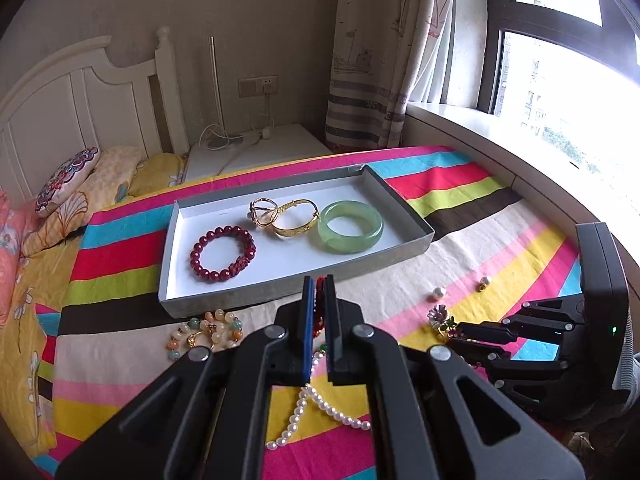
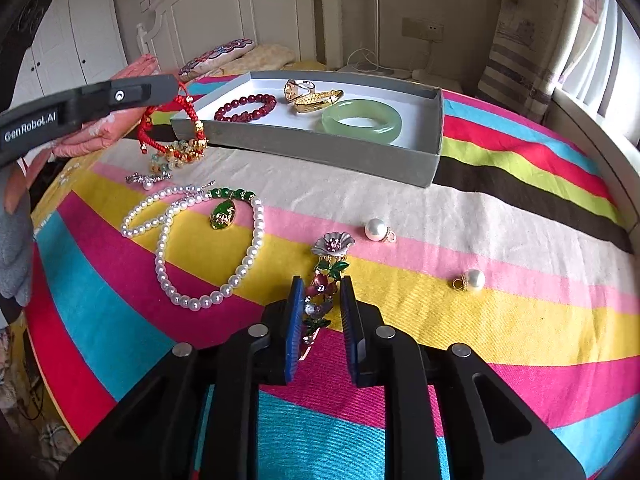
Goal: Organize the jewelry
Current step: 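Grasp the red string bracelet with the left gripper while the right holds the brooch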
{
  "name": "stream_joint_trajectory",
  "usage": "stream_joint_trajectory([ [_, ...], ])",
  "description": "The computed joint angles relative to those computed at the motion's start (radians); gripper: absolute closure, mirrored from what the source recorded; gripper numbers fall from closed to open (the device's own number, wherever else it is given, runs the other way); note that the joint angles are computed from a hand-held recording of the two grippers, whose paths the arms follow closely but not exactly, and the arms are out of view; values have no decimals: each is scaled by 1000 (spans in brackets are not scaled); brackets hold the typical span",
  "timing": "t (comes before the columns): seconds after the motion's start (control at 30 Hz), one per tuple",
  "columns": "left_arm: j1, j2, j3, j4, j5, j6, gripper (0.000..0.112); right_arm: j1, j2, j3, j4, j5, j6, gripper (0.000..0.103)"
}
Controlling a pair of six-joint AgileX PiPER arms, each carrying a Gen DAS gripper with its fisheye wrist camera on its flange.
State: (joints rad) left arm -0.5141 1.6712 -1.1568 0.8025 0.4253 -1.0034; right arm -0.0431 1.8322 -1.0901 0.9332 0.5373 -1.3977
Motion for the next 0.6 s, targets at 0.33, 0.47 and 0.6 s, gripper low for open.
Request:
stream_joint_trajectory([
  [0.33, 14, 11, 27, 11, -18, -28, 108, -42, -8, 8, 108, 34, -88, 88],
  [0.47, 16, 10, 30, 16, -23, -30, 108, -51, -13, 12, 138, 45, -118, 88],
  [0.6, 12, 11, 30, 30, -19, -39, 108, -59, -10, 8, 147, 59, -122, 88],
])
